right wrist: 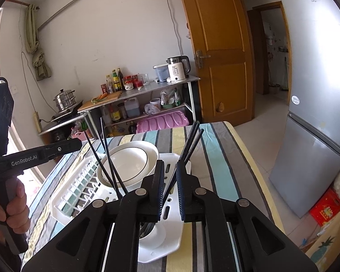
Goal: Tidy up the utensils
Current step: 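Withdraw both open tools from the cup toward the wooden chopsticks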
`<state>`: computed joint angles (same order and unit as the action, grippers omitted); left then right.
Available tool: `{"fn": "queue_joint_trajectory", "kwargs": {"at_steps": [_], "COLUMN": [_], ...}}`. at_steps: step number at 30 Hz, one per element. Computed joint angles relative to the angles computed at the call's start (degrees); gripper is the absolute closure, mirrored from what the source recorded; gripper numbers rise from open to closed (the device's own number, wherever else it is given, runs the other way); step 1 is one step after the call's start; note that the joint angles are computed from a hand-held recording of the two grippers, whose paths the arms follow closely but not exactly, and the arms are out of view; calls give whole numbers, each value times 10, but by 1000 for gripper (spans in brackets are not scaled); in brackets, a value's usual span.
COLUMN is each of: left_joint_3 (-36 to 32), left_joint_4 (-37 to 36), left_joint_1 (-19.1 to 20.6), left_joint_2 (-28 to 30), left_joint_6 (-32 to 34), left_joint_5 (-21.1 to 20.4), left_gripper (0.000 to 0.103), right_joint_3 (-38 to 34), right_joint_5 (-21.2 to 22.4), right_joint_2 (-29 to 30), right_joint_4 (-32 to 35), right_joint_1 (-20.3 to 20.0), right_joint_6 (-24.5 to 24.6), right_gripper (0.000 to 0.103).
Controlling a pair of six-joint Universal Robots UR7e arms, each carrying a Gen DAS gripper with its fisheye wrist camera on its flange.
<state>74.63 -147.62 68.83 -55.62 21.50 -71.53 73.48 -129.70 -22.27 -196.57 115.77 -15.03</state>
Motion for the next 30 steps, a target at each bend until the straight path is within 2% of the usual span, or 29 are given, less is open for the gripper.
{"fn": "queue_joint_trajectory", "kwargs": {"at_steps": [5,13,22,30], "left_joint_3": [65,213,354,431], "left_joint_4": [-38,-101,-135,-138], "left_joint_1": [-3,-9,-14,-2], "left_joint_2": [-42,-143,-249,-319], "left_joint_6": [14,33,44,40], "left_joint_5": [0,-1,13,26], "left_gripper": [100,99,99,98], "right_joint_3": [30,97,168,220], "right_joint_5": [-5,-25,-38,-36], "right_joint_2": [-8,-14,-16,-16], "right_joint_4": [-26,-68,-99,-103], "right_joint_1": [12,44,79,93], "right_joint_6": [-7,-10,18,69], "right_gripper": [91,91,91,91]}}
